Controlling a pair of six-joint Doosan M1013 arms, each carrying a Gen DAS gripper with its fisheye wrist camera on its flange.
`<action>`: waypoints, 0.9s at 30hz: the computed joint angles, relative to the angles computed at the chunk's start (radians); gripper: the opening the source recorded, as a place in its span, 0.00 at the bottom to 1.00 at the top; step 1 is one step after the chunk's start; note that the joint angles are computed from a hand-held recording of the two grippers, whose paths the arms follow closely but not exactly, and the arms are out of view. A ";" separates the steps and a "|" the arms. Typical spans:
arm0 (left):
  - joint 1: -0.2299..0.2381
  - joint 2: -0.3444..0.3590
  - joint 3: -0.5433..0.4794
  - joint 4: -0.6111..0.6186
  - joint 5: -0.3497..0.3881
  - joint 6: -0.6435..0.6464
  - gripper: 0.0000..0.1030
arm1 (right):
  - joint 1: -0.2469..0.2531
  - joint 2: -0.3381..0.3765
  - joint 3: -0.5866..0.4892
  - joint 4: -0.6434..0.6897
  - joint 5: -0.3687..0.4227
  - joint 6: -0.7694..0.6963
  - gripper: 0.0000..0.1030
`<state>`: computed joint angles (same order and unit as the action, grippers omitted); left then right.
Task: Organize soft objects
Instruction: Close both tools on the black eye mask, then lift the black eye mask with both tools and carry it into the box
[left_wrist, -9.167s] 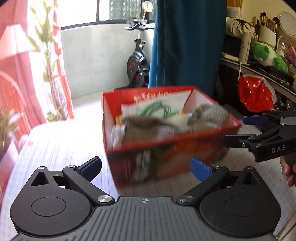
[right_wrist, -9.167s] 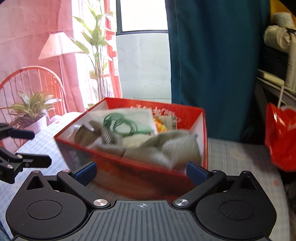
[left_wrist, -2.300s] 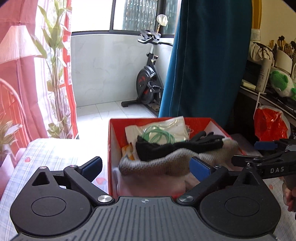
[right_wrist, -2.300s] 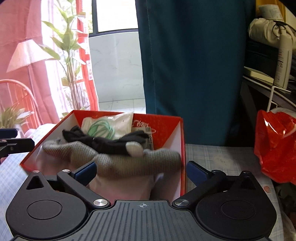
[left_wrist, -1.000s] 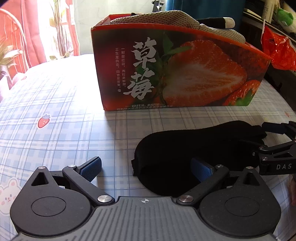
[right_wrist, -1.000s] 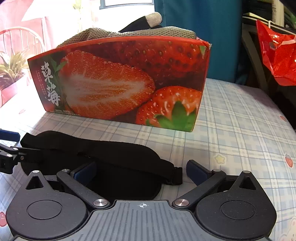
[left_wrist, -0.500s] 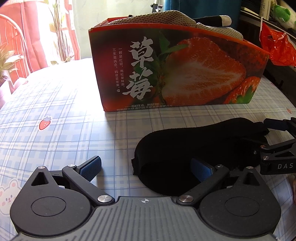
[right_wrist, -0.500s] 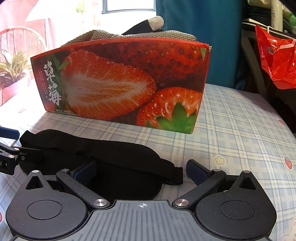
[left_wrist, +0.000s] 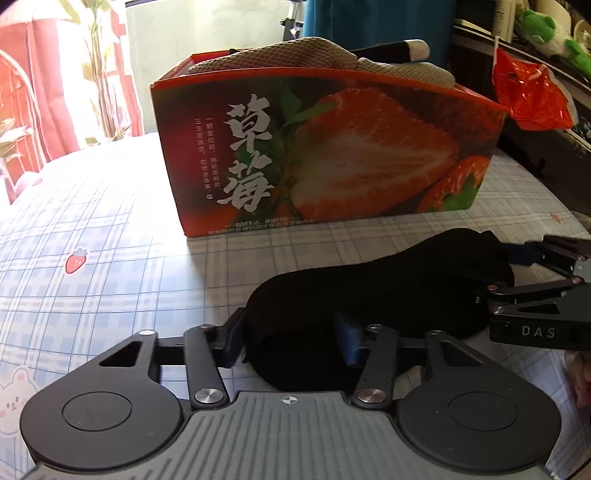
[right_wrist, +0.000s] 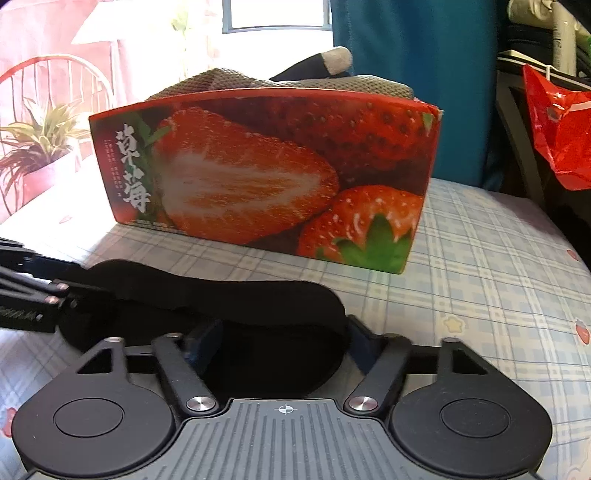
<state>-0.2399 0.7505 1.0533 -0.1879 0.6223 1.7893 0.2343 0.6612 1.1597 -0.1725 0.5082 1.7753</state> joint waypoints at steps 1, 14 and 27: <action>0.001 0.000 0.001 0.001 -0.006 -0.006 0.42 | 0.002 0.001 -0.005 -0.005 0.009 0.011 0.53; 0.031 -0.020 0.011 -0.093 -0.037 0.005 0.13 | -0.013 -0.025 0.000 0.105 -0.027 0.007 0.14; 0.036 -0.065 0.039 -0.200 -0.128 0.106 0.11 | -0.010 -0.056 -0.002 0.138 -0.093 -0.034 0.12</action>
